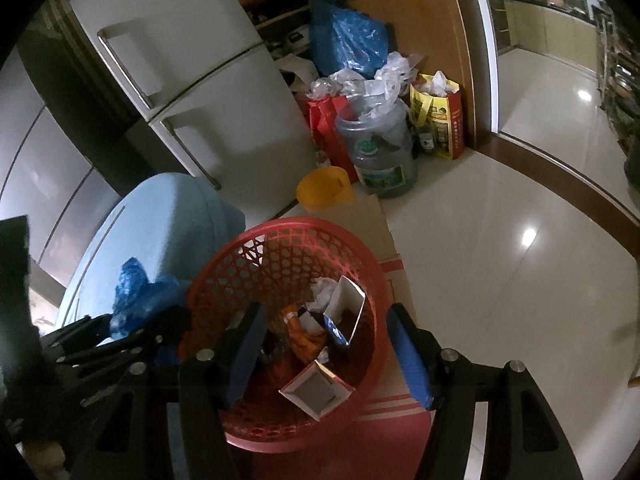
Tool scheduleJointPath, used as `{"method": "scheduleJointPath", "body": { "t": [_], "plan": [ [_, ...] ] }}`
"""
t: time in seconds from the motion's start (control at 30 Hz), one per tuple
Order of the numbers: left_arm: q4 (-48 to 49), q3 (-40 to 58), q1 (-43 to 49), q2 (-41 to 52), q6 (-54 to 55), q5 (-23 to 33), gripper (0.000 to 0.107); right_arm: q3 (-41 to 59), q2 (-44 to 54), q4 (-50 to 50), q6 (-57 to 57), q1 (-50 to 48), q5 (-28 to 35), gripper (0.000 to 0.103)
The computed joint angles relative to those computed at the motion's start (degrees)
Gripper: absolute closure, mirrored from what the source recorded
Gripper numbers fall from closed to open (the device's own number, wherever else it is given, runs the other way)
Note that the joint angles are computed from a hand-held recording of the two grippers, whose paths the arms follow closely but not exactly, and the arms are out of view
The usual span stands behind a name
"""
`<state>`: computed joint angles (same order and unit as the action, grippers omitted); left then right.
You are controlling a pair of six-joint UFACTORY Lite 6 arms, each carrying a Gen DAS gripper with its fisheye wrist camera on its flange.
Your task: Collect trash
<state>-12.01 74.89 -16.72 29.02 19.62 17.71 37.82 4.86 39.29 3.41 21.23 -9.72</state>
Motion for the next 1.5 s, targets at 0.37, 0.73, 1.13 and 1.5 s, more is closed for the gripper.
{"method": "scheduleJointPath", "body": {
  "t": [0.37, 0.73, 1.13, 1.5],
  "plan": [
    [5.1, 5.8, -1.3, 4.9, -6.3, 2.7, 0.05, -1.7, -4.0, 11.2, -10.4, 0.6, -0.1, 0.037],
    [1.9, 9.5, 0.1, 7.1, -3.1, 6.4, 0.042, -1.9, -5.8, 24.0, -22.3, 1.8, -0.4, 0.037],
    [-6.7, 3.5, 3.7, 0.7, 6.1, 5.4, 0.035, 0.6, -6.4, 43.9, -41.2, 5.7, -2.7, 0.037],
    [-24.1, -13.2, 14.9, -18.8, 26.1, 5.5, 0.033, 2.9, -7.7, 60.6, -51.7, 16.1, -13.0, 0.033]
  ]
}}
